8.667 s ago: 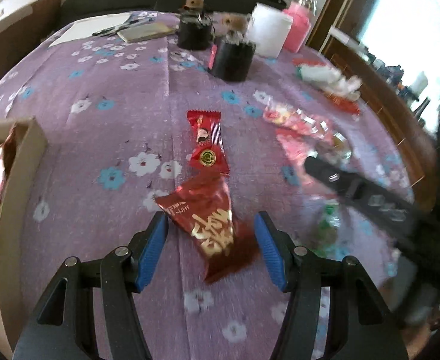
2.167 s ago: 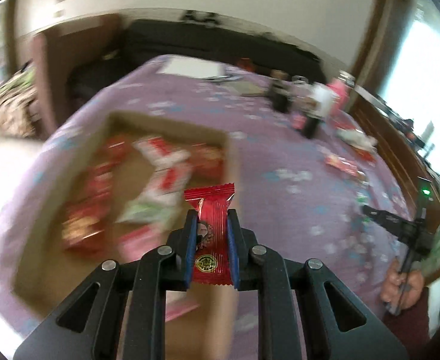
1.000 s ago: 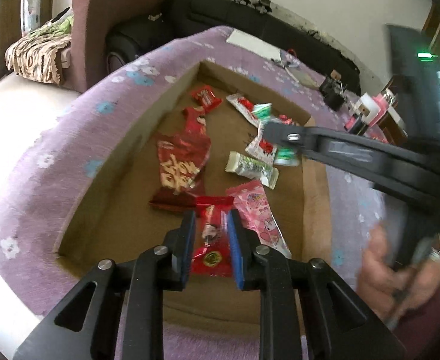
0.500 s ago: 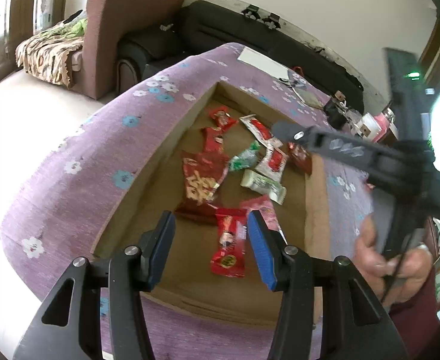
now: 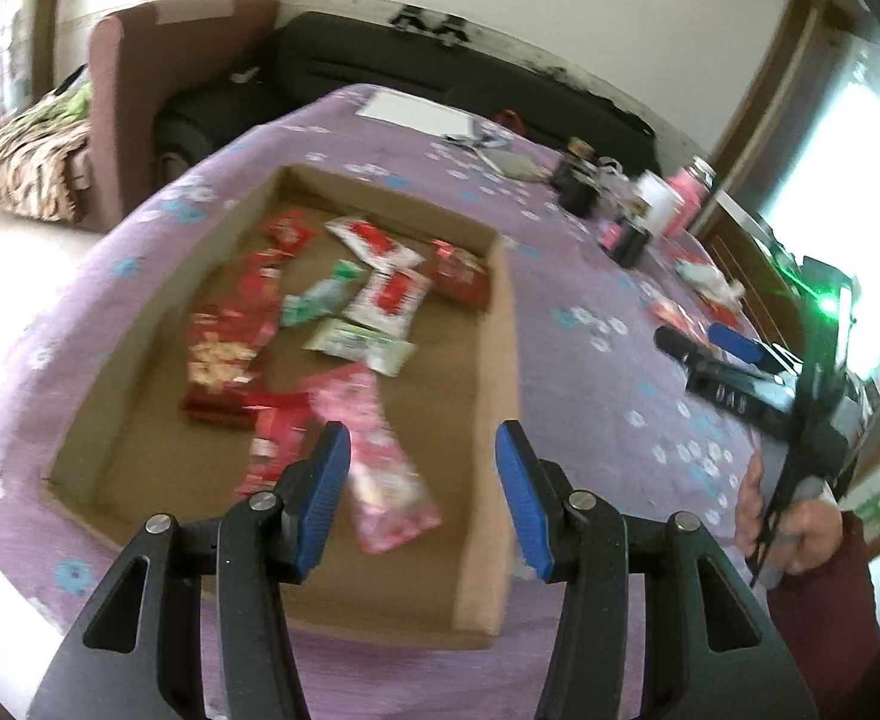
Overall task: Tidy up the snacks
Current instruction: 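Grasp another clear green-twist packet with the right gripper while the left moves to a pink packet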
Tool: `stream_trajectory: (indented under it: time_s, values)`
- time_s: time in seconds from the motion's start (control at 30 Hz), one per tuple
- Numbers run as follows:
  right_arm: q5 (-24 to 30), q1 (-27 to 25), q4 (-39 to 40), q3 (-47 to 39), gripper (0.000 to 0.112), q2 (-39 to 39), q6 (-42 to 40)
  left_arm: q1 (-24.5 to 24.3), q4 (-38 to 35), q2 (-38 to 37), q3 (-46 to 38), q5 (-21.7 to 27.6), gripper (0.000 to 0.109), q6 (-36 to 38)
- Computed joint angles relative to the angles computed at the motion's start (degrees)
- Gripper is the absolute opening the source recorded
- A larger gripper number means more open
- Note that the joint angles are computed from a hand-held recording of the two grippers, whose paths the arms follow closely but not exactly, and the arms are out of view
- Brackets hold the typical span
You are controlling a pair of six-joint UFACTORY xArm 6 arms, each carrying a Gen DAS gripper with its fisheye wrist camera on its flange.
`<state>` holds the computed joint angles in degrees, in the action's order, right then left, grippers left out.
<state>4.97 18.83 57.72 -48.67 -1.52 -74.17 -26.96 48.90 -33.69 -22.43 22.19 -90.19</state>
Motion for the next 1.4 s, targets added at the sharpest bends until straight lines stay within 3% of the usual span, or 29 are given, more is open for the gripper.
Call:
stream_trajectory:
  time_s: [0.2,0.3,0.33,0.43,0.7,0.83,0.97,1.1,1.27,1.33,1.4]
  values:
    - [6.2,-14.8,-6.9,-9.4,0.082,7.6,16.5,-3.6,-0.6,6.0,-4.6,-0.8,0.049,2.0]
    - [8.9,-19.3,-9.2,-16.9,0.07,12.7,23.3,-5.1,-2.1,8.3,-6.4,-0.3,0.049,3.8]
    - [10.4,-20.3,-11.4,-20.1,0.061,15.0,26.6,-5.4,-2.8,8.9,-6.9,-0.2,0.049,4.5]
    - [12.8,-21.2,-17.0,-25.1,0.046,18.9,32.8,-6.6,-4.5,10.2,-8.3,1.5,0.049,6.1]
    - [13.2,-18.4,-36.1,-37.7,0.046,30.5,48.9,-8.0,-6.9,10.9,-9.5,5.2,0.049,8.1]
    - [20.4,-18.4,-44.5,-45.0,0.042,36.2,54.1,-7.6,-7.3,11.7,-9.5,4.5,0.049,8.1]
    - [20.7,-18.1,-41.1,-38.7,0.025,32.2,49.8,-6.9,-7.8,13.2,-9.9,2.5,0.049,8.4]
    - [24.7,-18.0,-29.7,-27.4,0.027,23.2,38.8,-7.0,-6.4,14.7,-10.2,0.5,0.052,7.4]
    - [40.3,-20.5,-12.7,-16.0,0.025,11.8,19.8,-7.3,-5.8,14.6,-9.8,-1.7,0.053,6.9]
    - [36.6,-21.6,-8.0,-12.8,0.029,8.1,14.8,-7.8,-5.3,14.6,-9.9,-1.6,0.053,6.6]
    - [26.1,-21.7,-1.8,-11.2,0.041,6.9,11.8,-8.5,-4.2,14.2,-9.8,-1.7,0.053,6.0]
